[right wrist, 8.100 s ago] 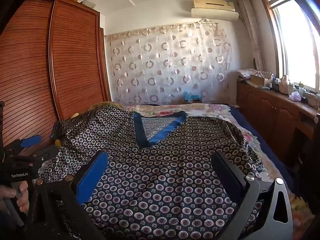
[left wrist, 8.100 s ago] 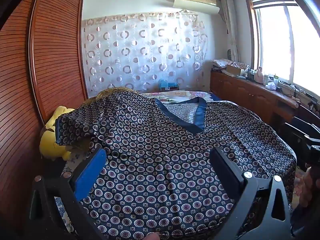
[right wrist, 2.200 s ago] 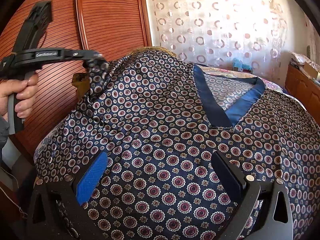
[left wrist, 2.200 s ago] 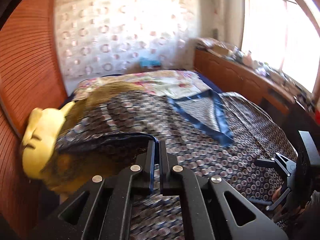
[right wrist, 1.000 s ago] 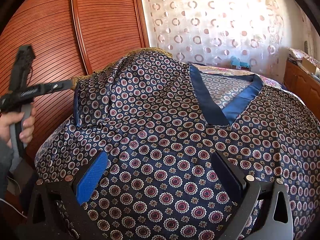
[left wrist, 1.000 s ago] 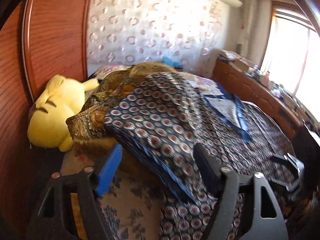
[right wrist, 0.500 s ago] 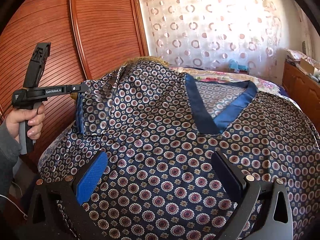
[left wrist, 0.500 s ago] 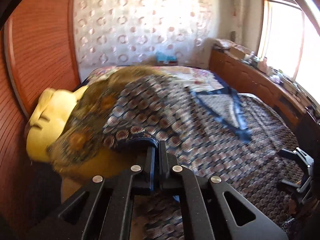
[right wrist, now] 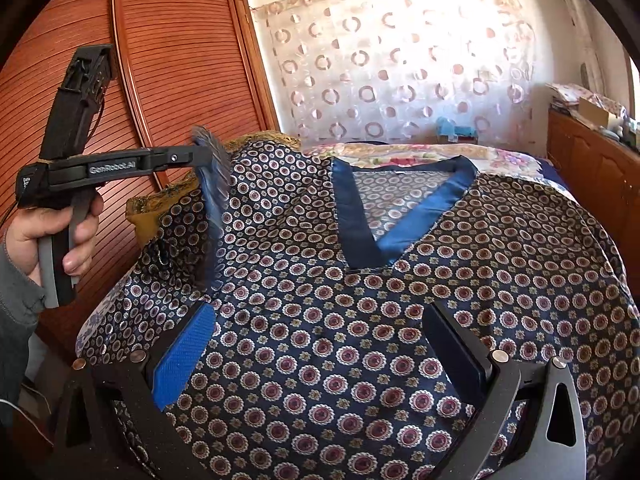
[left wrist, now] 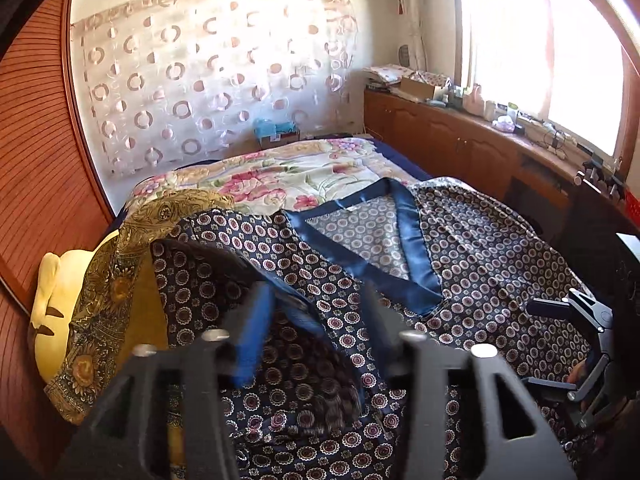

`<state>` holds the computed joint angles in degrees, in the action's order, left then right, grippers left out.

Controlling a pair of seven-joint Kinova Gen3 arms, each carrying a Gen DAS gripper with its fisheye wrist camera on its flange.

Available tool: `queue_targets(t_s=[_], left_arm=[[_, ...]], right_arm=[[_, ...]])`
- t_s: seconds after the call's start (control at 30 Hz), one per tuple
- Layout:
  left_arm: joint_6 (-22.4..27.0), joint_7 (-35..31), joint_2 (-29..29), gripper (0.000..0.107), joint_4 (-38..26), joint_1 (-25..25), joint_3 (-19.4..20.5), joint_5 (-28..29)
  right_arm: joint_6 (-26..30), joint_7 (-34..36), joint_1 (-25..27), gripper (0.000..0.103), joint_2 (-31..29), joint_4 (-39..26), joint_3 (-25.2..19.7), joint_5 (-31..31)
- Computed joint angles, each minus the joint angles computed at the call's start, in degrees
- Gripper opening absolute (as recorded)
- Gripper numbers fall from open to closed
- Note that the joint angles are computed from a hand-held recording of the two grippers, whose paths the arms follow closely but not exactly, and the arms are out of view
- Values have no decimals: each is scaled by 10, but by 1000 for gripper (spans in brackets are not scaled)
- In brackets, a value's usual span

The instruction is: Fold small clothes

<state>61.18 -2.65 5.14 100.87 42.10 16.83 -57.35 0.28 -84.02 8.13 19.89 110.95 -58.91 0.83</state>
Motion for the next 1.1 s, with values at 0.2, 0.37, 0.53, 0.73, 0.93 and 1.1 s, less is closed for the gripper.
queue_targets(t_s=[0.2, 0.37, 0.53, 0.73, 0.93, 1.1], left_arm=[[10, 39, -13, 80, 34, 7, 11, 8], [-5, 55, 2, 81, 62, 7, 12, 37], [-34, 63, 31, 81, 67, 14, -2, 51], [-64, 48, 64, 81, 38, 30, -22, 47], [-84, -11, 115, 81, -29, 38, -52, 72], [-94, -65, 158, 81, -90, 47, -78, 103]], right_arm=[[-3, -4, 20, 103, -2, 4, -11, 1], [5, -3, 52, 103, 1, 2, -33, 1], [9, 7, 69, 103, -2, 6, -37, -5], [18, 20, 105, 103, -18, 17, -47, -17], [35, 60, 165, 103, -42, 28, -66, -58], [47, 106, 255, 103, -57, 38, -113, -96]])
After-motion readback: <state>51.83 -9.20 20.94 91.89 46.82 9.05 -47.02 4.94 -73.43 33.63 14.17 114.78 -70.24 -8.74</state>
